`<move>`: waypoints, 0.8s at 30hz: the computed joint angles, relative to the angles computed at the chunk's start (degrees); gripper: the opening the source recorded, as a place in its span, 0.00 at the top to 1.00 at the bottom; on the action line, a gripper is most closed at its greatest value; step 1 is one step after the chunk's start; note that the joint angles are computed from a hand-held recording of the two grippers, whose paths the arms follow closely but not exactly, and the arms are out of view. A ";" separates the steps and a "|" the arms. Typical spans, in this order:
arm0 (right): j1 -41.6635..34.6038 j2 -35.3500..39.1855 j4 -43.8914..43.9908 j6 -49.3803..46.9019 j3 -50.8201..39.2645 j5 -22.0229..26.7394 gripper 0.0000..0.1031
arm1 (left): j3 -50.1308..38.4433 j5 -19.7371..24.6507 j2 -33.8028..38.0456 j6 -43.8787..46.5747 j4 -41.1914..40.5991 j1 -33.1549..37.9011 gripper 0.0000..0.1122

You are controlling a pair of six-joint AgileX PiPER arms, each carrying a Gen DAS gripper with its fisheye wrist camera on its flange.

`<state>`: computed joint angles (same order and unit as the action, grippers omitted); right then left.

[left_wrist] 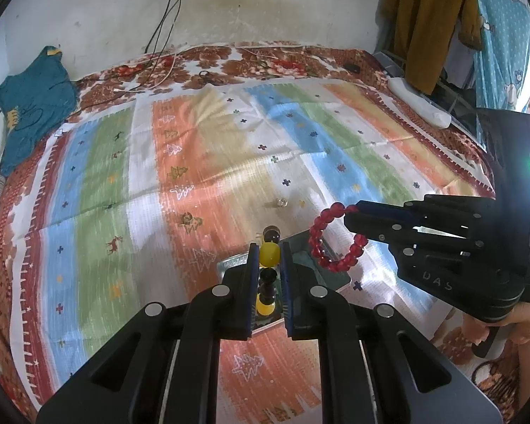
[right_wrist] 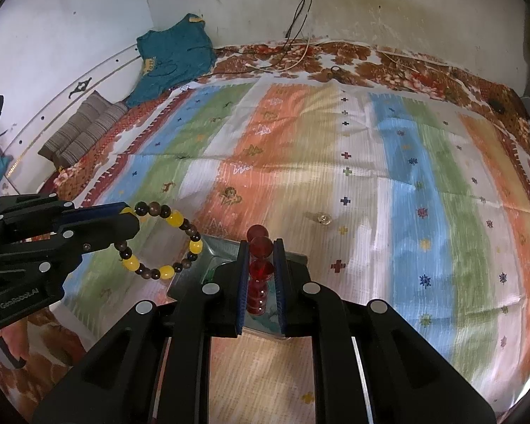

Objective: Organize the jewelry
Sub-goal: 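Open both tools over the tin to drop the bracelets in, then move both open tools toward the two small gold rings on the sheet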

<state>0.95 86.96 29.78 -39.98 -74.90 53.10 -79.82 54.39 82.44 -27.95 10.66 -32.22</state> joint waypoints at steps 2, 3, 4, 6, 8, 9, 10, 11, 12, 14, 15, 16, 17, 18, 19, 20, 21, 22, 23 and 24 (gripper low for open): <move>-0.01 -0.01 -0.29 0.25 0.25 -0.13 0.86 | -0.38 0.13 0.29 0.04 -0.02 0.03 0.90; -0.09 0.06 -0.36 0.48 0.35 -0.14 0.86 | -0.18 0.29 0.25 -0.07 0.22 -0.08 0.90; -0.20 0.17 -0.52 0.64 0.42 -0.15 0.86 | -0.03 0.84 0.40 -0.28 0.45 -0.24 0.90; -0.20 0.74 -1.22 1.33 0.05 -0.07 0.86 | 0.29 1.73 0.35 -1.77 1.54 -0.09 0.89; -0.29 1.34 -2.88 3.58 -0.58 -0.42 0.79 | 0.45 1.84 0.02 -1.94 1.59 0.82 0.88; -0.47 1.56 -3.13 3.96 -0.79 -0.41 0.73 | 0.76 1.61 -0.41 -1.67 1.30 1.31 0.88; -0.77 2.01 -3.53 4.30 -1.28 -0.15 0.69 | 0.48 1.67 -0.36 -1.62 1.29 1.45 0.87; -0.85 2.24 -4.02 4.63 -1.43 -0.26 0.68 | 0.95 1.45 -0.92 -1.99 1.78 1.69 0.85; -0.89 2.44 -4.52 5.04 -1.54 -0.44 0.66 | 0.77 1.52 -0.89 -2.06 1.89 1.94 0.84; -1.08 3.07 -4.95 5.51 -2.01 -0.09 0.65 | 0.08 1.68 -0.37 -1.72 1.29 2.58 0.77; -1.13 3.34 -5.03 5.68 -2.28 0.11 0.63 | -0.08 1.73 -0.18 -1.76 1.25 2.81 0.76; -1.06 3.53 -5.31 6.01 -2.43 0.06 0.61 | -0.21 1.83 0.00 -1.82 1.34 3.00 0.74; -0.96 3.68 -5.53 6.20 -2.57 0.00 0.61 | -0.47 1.99 0.27 -1.84 1.35 3.13 0.72; -0.86 3.83 -5.67 6.46 -2.77 0.01 0.61 | -0.34 2.08 0.29 -1.60 1.13 3.62 0.72; -0.80 3.98 -5.64 6.53 -2.95 0.07 0.60 | -0.70 2.34 0.62 -1.71 1.14 3.68 0.71; -0.74 4.07 -5.68 6.53 -3.04 0.05 0.59 | -0.65 2.39 0.66 -1.59 0.94 3.98 0.69; -0.71 4.01 -5.93 6.62 -2.95 -0.09 0.56 | -0.66 2.37 0.76 -1.31 0.60 4.41 0.68; -0.53 4.13 -6.27 6.97 -3.07 -0.12 0.56 | -0.61 2.27 0.91 -1.11 0.28 4.97 0.64; -0.24 4.34 -6.74 7.55 -3.33 -0.07 0.55 | -0.67 2.31 1.09 -1.08 0.22 5.36 0.61; 0.05 4.60 -7.33 8.20 -3.64 -0.05 0.55 | -0.79 2.40 1.32 -1.30 0.38 5.40 0.60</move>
<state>1.00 91.56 22.45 -31.78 -78.54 53.05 -80.61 56.79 83.76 -29.25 11.04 -26.82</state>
